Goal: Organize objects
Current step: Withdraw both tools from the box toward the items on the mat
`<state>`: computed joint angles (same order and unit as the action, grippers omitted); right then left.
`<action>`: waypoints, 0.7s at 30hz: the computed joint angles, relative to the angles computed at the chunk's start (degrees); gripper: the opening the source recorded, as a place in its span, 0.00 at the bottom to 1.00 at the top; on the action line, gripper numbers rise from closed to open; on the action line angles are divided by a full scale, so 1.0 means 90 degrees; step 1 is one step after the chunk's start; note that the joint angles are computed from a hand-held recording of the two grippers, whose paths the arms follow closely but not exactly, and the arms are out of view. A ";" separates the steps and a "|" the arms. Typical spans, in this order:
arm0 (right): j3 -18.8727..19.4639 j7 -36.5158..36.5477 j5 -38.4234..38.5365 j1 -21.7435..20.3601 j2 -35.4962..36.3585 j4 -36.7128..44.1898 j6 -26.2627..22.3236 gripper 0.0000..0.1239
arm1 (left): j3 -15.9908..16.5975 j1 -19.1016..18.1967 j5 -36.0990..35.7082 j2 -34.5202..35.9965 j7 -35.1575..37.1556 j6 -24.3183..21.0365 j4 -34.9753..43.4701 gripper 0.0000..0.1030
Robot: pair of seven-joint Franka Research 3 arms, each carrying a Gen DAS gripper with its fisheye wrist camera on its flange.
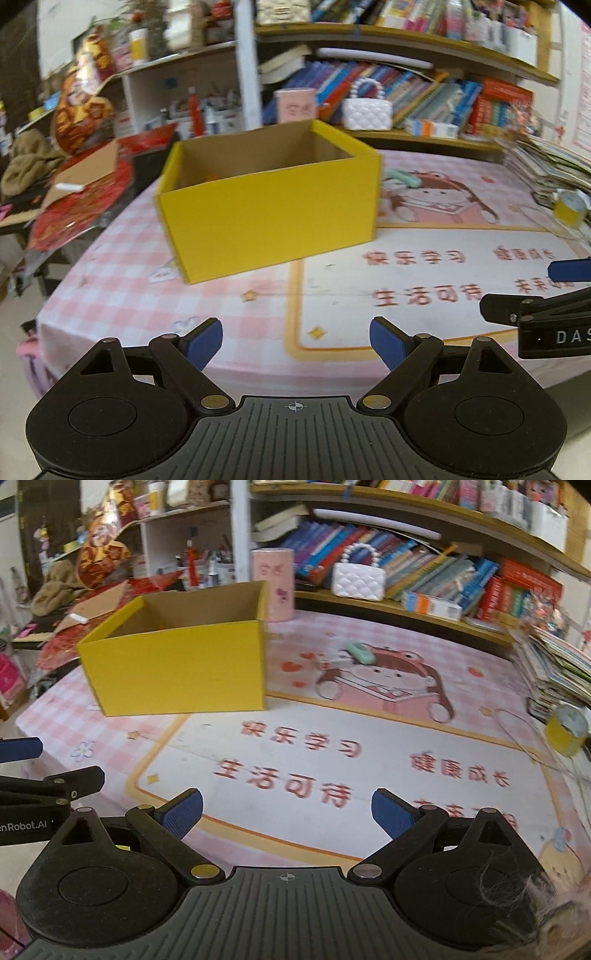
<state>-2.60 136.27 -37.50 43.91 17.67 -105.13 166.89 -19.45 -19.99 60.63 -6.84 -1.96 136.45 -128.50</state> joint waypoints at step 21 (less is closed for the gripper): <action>0.0077 -0.1085 0.1035 -0.1264 0.0341 0.0517 -0.0506 0.79 | 0.0866 -0.0871 -0.0012 0.2932 0.1342 0.0428 0.3436 0.87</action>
<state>-1.91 126.51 -28.18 32.54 20.74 -100.47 162.33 -11.66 -27.82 60.52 19.54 10.12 140.30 -97.58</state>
